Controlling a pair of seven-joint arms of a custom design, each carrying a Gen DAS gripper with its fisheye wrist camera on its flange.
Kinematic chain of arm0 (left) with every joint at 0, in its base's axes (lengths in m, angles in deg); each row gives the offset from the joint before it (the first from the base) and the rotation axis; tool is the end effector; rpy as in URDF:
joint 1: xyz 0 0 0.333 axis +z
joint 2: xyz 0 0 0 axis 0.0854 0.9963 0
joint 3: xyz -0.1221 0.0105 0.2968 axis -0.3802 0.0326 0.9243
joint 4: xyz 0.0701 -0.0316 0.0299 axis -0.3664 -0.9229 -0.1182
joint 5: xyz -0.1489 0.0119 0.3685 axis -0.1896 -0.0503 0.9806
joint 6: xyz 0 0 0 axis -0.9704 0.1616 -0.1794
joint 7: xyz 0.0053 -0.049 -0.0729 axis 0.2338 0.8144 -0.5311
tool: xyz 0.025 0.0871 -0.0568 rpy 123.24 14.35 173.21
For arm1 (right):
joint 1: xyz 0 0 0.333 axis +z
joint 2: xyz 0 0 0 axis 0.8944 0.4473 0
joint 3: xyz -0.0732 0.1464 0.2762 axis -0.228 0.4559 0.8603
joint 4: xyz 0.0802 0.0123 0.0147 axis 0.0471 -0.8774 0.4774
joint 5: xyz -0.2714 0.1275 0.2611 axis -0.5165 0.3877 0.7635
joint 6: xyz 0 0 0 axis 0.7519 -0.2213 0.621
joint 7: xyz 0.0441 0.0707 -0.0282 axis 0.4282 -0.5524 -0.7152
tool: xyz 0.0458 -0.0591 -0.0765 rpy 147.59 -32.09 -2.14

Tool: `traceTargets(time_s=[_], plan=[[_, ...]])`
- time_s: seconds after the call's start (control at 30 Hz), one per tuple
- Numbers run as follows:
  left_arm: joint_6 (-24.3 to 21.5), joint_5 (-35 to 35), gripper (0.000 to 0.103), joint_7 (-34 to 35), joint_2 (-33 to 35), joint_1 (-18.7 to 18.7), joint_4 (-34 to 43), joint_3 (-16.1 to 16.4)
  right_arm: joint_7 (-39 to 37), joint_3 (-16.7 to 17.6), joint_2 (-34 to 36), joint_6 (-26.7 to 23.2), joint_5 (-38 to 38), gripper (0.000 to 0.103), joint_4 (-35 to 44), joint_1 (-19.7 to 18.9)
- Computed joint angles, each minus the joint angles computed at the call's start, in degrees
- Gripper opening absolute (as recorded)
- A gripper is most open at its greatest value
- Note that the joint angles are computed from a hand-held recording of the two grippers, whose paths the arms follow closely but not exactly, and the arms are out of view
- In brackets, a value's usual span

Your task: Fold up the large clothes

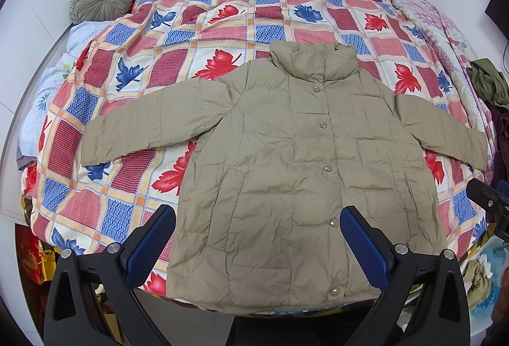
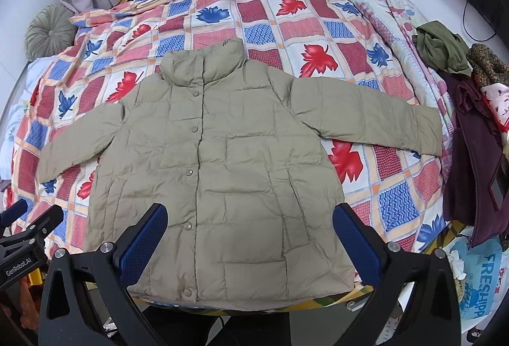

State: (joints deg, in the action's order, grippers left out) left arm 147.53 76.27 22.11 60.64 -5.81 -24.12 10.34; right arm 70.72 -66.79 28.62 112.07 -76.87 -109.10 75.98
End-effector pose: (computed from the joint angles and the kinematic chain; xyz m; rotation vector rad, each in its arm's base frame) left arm 0.7109 -0.1879 0.6486 -1.3853 2.5675 -0.4659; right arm 0.5540 0.1224 0.6631 -1.2299 2.6723 -0.5256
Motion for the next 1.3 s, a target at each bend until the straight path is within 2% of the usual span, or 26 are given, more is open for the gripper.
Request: traceTargets(time_s=[1.3], plan=[[1.6, -0.4, 0.103, 0.3, -1.6, 0.5, -3.1, -0.1, 0.1, 0.1, 0.1, 0.2, -0.3, 0.103, -0.1, 0.2]])
